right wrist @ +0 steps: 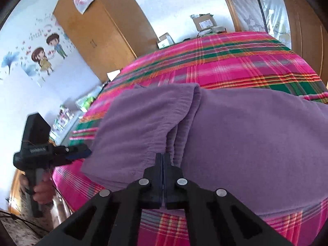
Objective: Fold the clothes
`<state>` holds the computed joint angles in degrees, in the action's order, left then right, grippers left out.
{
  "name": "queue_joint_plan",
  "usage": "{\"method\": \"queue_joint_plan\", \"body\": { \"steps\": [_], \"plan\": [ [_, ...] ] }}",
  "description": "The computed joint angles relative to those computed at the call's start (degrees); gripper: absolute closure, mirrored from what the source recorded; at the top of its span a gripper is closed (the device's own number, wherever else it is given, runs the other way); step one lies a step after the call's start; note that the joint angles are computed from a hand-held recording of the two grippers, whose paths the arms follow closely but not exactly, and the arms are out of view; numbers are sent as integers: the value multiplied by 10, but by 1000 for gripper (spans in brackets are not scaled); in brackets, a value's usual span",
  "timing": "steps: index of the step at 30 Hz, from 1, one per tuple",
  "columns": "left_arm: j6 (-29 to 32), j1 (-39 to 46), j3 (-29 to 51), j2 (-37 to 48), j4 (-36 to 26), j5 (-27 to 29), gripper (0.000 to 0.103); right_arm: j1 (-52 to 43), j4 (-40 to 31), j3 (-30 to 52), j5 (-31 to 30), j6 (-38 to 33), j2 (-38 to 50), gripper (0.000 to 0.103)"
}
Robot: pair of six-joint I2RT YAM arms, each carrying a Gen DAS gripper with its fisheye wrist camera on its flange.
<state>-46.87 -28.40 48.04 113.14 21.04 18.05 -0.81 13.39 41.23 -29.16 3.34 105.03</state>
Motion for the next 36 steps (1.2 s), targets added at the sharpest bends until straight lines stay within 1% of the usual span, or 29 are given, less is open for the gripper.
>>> {"method": "queue_joint_plan", "body": {
  "steps": [3,4,6,8,9,10,11,13,14,15,20,22,25,26,27,28,29,32,33,34,36],
  "plan": [
    [1,1,-4,-3,1,2,68,-6,-4,3,16,18,10,103],
    [2,1,-5,-4,0,2,68,-8,2,1,10,24,11,101],
    [3,1,-7,-6,0,2,68,-9,27,-14,-24,42,0,100],
    [2,1,-10,-8,0,1,68,1,52,-18,-47,50,-6,87],
    [2,1,-12,-9,2,1,68,12,46,-11,-41,46,-1,75],
    [2,1,-14,-9,5,2,68,23,40,-4,-35,41,4,72],
    [-1,2,-17,-9,9,3,68,33,34,3,-28,37,10,72],
    [-4,2,-22,-8,16,6,68,52,31,6,11,37,16,74],
    [-4,3,-22,-7,16,7,68,60,29,8,29,37,18,87],
    [-3,5,-25,-8,19,11,68,61,27,6,34,35,15,102],
    [-1,4,-27,-13,15,11,68,53,22,-10,57,35,-8,103],
    [-4,4,-30,-12,21,13,68,44,33,-16,53,48,-13,103],
    [-5,5,-37,-15,25,16,68,36,33,0,24,54,11,100],
    [-5,5,-37,-16,25,15,68,38,29,7,17,57,20,90],
    [-5,6,-40,-18,26,15,68,40,26,14,10,60,28,71],
    [-4,6,-43,-19,27,15,68,45,24,19,12,61,38,65],
    [-4,7,-46,-21,29,14,68,50,24,23,14,62,47,63],
    [-5,9,-51,-19,35,18,68,54,38,8,31,57,37,63],
    [-5,9,-52,-19,36,18,68,55,38,6,38,59,35,71],
    [-4,9,-52,-19,36,18,68,57,38,5,45,60,32,90],
    [-2,8,-52,-20,34,18,68,52,49,-8,44,55,28,93]
  ]
}}
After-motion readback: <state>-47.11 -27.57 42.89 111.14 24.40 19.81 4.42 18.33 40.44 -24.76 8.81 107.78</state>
